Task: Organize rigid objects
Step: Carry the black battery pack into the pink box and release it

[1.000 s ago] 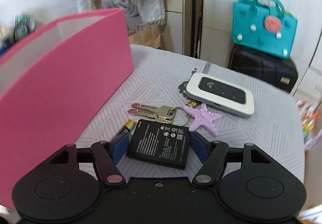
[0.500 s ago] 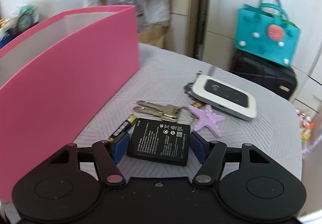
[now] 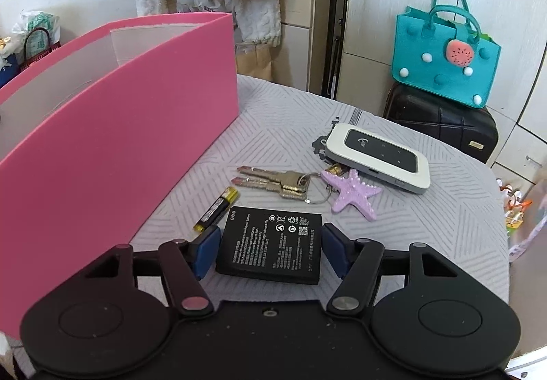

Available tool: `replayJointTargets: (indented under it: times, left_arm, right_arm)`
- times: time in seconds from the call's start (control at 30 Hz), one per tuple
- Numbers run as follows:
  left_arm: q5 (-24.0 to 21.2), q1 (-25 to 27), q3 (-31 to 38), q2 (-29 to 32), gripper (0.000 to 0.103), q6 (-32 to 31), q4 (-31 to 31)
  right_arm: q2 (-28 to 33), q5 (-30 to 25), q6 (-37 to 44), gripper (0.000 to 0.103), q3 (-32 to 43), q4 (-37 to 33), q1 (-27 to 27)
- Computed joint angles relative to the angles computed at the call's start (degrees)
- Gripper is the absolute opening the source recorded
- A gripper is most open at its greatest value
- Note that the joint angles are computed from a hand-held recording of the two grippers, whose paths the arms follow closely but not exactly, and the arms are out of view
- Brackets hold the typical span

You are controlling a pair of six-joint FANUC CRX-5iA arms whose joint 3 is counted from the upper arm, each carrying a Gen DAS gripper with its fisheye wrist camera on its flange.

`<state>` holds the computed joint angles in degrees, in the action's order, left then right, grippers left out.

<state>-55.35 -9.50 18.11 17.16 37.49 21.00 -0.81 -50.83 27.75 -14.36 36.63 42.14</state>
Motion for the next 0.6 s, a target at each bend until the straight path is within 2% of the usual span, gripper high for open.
replayJointTargets:
  times: [0.3,0.47,0.6]
  left_arm:
    - [0.0,0.0,0.5,0.3,0.014,0.3,0.1]
    - [1.5,-0.1,-1.1,-0.4,0.014,0.4,0.5]
    - [0.9,0.1,-0.6,-0.1,0.014,0.5,0.8]
  right_arm:
    - [-3.9,-3.1,-3.8,0.069,-0.6,7.7,2.9]
    - [-4.9,-0.1,-1.8,0.07,1.1,11.0,3.4]
    - [-3.1,4.4,6.4,0.07,5.4,7.3,3.0]
